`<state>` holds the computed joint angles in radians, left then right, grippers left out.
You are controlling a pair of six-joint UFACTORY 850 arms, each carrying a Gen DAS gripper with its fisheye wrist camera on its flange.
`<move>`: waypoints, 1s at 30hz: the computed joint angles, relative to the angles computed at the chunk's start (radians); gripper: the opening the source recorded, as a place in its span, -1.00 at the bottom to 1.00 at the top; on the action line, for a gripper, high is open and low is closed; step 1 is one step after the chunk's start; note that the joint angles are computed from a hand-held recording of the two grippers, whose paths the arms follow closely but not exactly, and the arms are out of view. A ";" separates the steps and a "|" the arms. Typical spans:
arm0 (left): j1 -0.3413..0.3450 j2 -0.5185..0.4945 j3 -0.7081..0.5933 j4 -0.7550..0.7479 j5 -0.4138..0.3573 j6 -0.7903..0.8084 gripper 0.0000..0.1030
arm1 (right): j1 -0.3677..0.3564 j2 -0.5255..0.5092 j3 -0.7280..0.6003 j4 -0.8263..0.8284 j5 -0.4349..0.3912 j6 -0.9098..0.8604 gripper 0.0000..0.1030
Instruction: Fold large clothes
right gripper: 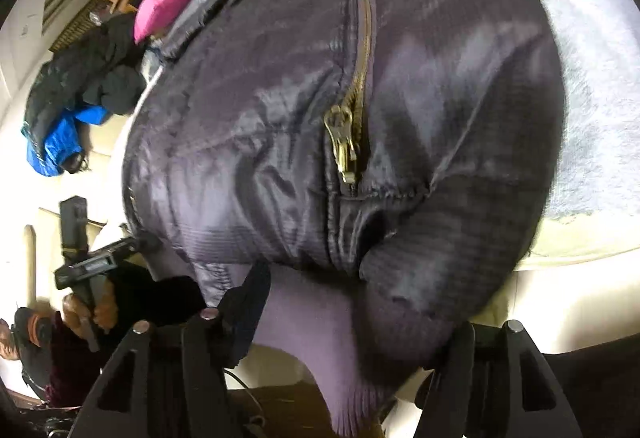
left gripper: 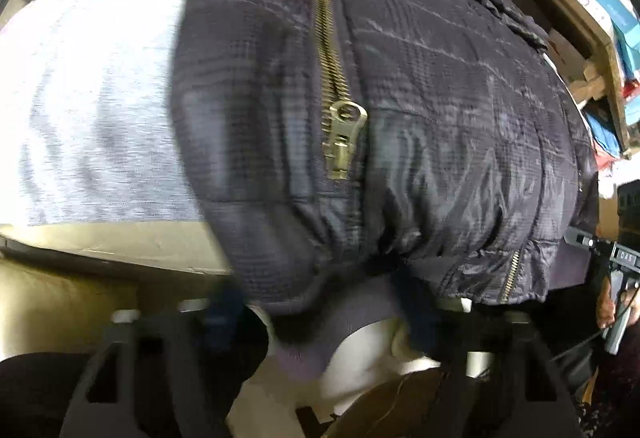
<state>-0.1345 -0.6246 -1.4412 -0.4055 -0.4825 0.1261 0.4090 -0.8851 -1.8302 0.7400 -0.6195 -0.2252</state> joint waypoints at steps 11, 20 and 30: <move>-0.008 0.157 0.125 -0.255 0.050 0.297 -0.82 | 0.042 0.183 0.125 -0.024 0.157 -0.162 -0.55; 0.014 0.113 0.080 -0.222 0.011 0.290 -0.80 | 0.012 0.105 0.079 0.113 0.064 -0.195 -0.50; -0.007 0.007 -0.011 -0.100 -0.043 0.103 -0.30 | -0.017 0.039 0.057 0.275 0.001 -0.245 -0.47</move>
